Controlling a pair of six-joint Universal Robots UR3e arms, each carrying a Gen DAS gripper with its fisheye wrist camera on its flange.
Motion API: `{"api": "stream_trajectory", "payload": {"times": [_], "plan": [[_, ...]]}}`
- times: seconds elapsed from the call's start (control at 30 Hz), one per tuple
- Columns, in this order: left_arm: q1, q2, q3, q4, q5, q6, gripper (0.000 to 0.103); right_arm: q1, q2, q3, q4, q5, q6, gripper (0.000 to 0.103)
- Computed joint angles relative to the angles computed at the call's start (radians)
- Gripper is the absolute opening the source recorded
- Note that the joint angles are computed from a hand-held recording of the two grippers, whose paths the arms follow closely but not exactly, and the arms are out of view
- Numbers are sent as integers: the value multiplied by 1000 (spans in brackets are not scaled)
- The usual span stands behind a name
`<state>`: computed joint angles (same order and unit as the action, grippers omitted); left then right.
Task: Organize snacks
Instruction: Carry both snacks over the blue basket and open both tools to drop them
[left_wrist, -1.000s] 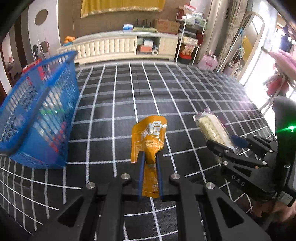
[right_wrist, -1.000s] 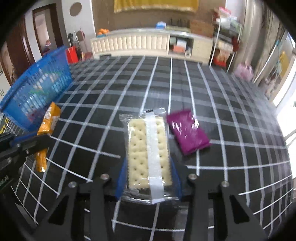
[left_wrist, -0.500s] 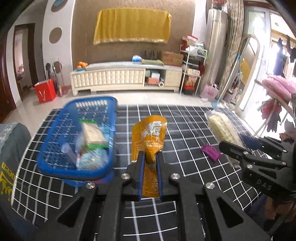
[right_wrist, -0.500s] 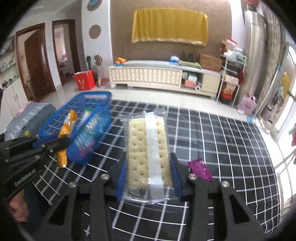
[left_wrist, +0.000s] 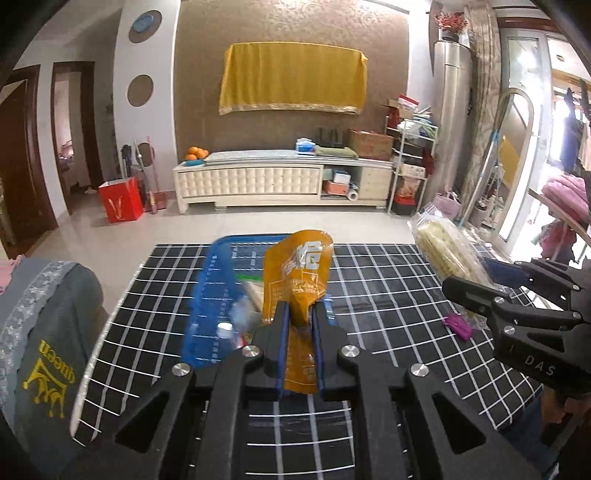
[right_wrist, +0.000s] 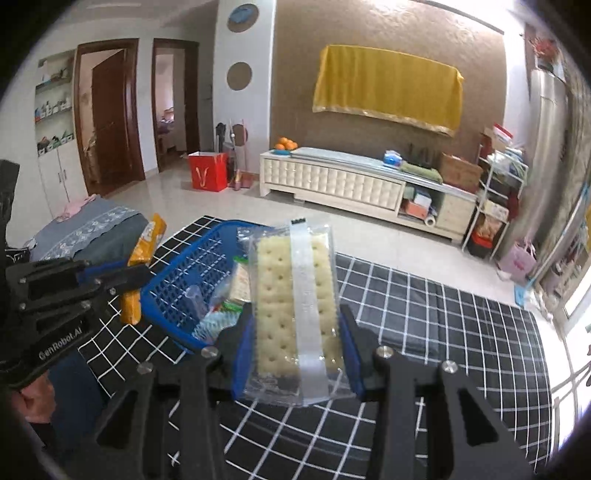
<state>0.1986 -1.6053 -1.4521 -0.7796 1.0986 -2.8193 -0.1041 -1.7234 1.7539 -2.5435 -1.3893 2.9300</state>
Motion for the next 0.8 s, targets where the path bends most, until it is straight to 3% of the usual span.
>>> {"api": "stream_trajectory", "payload": {"times": [0.33, 0.8], "plan": [[78, -147, 193, -101, -24, 30, 11, 110, 229, -233, 40, -13, 26, 47], [47, -434, 437, -224, -12, 63, 11, 202, 551, -537, 195, -82, 43, 47]]}}
